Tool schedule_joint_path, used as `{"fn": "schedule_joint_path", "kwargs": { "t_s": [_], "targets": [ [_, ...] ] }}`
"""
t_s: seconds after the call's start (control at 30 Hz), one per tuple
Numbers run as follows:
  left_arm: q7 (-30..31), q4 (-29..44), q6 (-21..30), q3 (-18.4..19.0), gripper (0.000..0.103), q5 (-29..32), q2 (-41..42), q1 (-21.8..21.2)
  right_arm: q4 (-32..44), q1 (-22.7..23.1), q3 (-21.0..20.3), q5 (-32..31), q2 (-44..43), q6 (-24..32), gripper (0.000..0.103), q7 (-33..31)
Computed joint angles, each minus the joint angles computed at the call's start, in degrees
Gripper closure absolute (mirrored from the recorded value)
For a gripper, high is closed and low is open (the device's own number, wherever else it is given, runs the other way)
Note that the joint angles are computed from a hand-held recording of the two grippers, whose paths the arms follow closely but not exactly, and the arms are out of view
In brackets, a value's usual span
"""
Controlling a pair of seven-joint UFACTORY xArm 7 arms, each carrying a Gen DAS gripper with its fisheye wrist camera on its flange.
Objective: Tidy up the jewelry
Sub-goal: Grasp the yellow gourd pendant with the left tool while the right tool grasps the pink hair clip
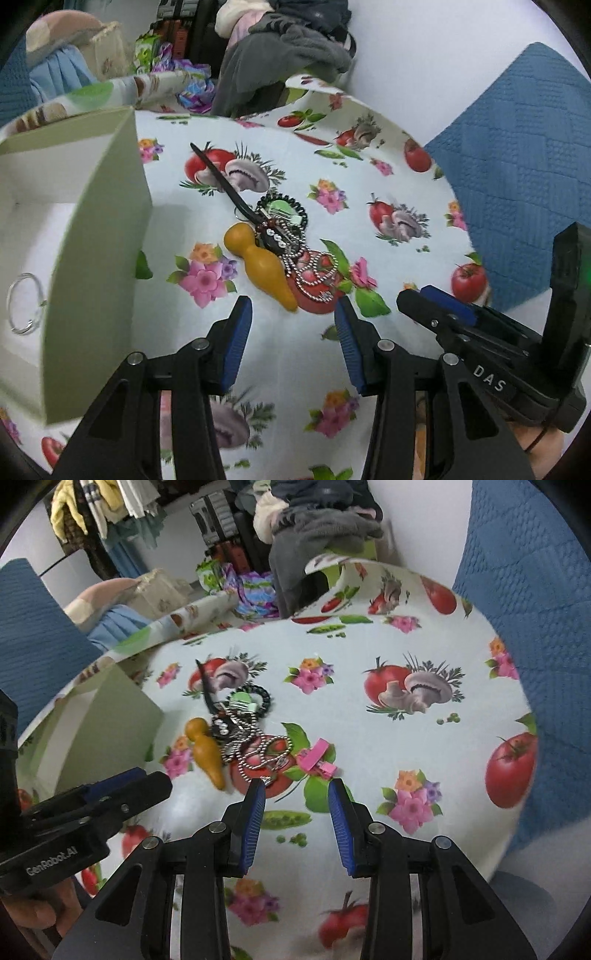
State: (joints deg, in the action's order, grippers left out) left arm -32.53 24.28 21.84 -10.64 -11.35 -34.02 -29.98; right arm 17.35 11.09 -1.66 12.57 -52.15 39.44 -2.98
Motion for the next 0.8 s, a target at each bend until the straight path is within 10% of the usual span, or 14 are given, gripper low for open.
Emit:
{"fn": "schedule_joint_path", "kwargs": {
  "t_s": [0.8],
  "targets": [
    [1.4,2.4,-10.1,-0.9,0.067,4.5,14.3,3.8,2.8,1.7,-0.3,2.1,18.0,-10.4,0.069,-5.2]
  ]
}}
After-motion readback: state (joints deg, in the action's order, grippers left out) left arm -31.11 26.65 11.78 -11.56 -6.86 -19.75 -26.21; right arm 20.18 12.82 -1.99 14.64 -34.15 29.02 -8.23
